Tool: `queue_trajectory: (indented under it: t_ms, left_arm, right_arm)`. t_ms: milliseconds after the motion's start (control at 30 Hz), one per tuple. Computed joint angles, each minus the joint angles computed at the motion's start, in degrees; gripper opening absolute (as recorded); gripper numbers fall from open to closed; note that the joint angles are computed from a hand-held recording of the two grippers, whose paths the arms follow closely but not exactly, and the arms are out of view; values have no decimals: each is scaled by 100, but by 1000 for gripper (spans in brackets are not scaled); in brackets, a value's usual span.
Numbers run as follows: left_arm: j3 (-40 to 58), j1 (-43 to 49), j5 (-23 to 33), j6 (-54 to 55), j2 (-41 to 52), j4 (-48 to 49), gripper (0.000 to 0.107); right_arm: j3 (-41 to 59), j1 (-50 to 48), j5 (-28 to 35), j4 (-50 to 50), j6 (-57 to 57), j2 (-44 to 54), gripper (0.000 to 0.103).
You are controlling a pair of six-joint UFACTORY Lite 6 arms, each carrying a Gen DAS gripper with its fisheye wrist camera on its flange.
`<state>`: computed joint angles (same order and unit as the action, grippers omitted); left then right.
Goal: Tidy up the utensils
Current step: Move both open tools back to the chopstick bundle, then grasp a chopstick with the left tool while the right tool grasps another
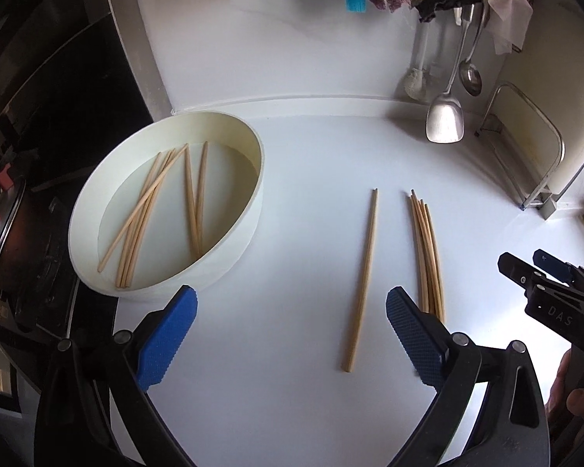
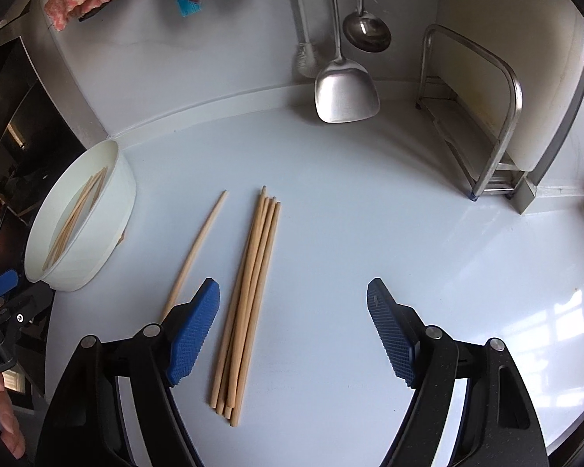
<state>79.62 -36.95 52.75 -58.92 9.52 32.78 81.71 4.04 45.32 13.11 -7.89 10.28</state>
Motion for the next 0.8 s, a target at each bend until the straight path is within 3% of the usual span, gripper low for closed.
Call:
queue_trajectory:
  t_ms: [433,800]
  left_arm:
    - [-32,277,-1503,-370,1320,806,96]
    - [-266,352,-1952,-198,1508,623,96]
  right_arm:
    - [-1662,-116,-1378,516,70,-337,75]
    - [-1517,447,-1575,-280,782,117,75]
